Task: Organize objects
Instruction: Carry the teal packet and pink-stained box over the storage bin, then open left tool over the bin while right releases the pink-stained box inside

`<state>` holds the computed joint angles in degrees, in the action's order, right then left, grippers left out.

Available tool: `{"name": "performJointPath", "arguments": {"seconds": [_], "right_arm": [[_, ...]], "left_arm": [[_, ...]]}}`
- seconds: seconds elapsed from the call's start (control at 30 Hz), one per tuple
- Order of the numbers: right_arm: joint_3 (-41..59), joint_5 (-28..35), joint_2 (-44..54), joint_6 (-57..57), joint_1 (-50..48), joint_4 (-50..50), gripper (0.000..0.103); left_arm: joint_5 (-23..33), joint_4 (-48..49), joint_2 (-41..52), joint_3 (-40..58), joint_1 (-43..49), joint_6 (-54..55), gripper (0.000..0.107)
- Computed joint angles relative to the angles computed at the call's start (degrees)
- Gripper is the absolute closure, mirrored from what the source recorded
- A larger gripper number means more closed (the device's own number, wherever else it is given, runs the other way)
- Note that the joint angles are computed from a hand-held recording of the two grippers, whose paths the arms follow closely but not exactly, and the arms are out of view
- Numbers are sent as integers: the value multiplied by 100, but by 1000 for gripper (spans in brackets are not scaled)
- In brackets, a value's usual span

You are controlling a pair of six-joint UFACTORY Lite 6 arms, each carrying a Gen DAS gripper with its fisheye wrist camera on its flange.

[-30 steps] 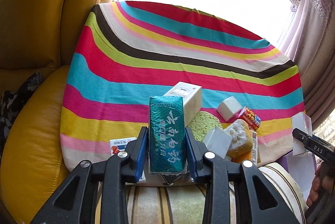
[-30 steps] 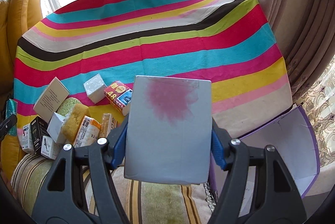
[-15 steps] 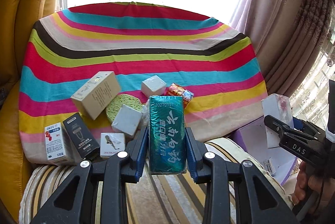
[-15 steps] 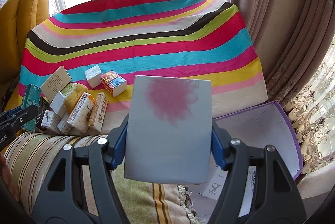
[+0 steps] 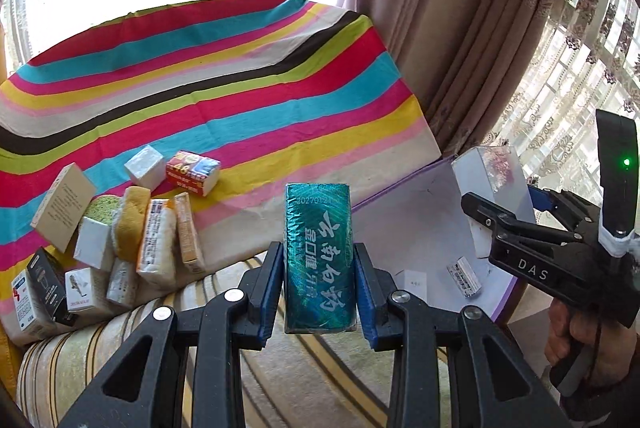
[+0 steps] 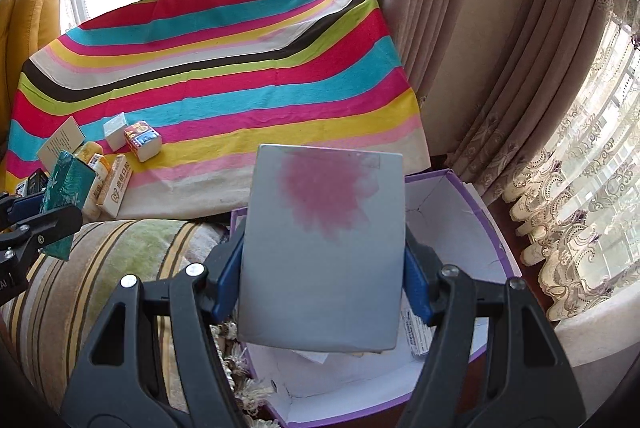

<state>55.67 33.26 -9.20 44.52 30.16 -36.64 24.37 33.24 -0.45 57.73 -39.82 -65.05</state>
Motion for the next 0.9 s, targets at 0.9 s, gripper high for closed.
{"name": "performJointPath", "arguments": {"seconds": [0.9], "right_arm": [[-401, -525, -842, -51, -1081, -206, 5]], "left_arm": [[783, 764, 1431, 1891, -594, -689, 37]]}}
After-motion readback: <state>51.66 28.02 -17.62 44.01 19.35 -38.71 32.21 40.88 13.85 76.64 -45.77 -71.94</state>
